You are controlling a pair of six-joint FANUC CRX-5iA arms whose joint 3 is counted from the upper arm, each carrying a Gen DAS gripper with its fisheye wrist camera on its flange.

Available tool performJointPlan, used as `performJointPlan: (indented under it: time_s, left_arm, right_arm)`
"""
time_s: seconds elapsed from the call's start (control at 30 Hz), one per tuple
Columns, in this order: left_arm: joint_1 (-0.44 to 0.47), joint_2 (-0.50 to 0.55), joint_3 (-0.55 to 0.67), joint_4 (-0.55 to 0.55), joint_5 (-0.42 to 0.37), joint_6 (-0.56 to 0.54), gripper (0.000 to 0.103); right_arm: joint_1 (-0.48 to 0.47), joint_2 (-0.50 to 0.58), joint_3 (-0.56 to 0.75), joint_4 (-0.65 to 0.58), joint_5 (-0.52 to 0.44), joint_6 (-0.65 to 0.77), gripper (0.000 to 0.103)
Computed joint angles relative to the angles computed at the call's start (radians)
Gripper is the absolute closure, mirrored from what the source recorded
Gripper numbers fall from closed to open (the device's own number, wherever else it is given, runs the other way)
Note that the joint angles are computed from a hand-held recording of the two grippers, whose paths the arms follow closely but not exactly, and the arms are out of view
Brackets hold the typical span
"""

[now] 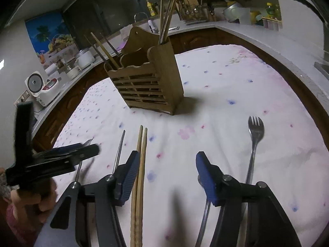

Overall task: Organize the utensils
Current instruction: 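Close the left tool on a metal chopstick while the right tool grasps wooden chopsticks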

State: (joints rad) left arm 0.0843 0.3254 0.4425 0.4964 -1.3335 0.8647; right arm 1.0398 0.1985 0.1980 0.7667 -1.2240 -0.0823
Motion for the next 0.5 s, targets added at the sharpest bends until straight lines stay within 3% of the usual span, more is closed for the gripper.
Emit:
performJointPlan:
  time_s: [0.1, 0.13, 0.3, 0.43, 0.5]
  left_arm:
    - [-0.042, 0.063, 0.084, -0.059, -0.026, 0.054, 0.051]
    - [-0.057, 0.087, 0.115, -0.089, -0.041, 0.069, 0.064]
    - [-0.067, 0.023, 0.020, -0.119, 0.058, -0.069, 0.072]
    - [-0.026, 0.003, -0.006, -0.087, 0.012, -0.180, 0.086]
    - [-0.003, -0.001, -0.008, -0.081, -0.010, -0.220, 0.087]
  right_arm:
    - [-0.017, 0.003, 0.003, -0.017, 0.019, 0.007, 0.046]
    - [-0.022, 0.003, 0.004, -0.022, 0.024, 0.012, 0.046]
    - [-0.043, 0.016, 0.022, -0.051, 0.045, 0.058, 0.046]
    - [-0.064, 0.049, 0.066, -0.094, 0.058, 0.129, 0.056]
    - [-0.077, 0.071, 0.097, -0.124, 0.061, 0.175, 0.061]
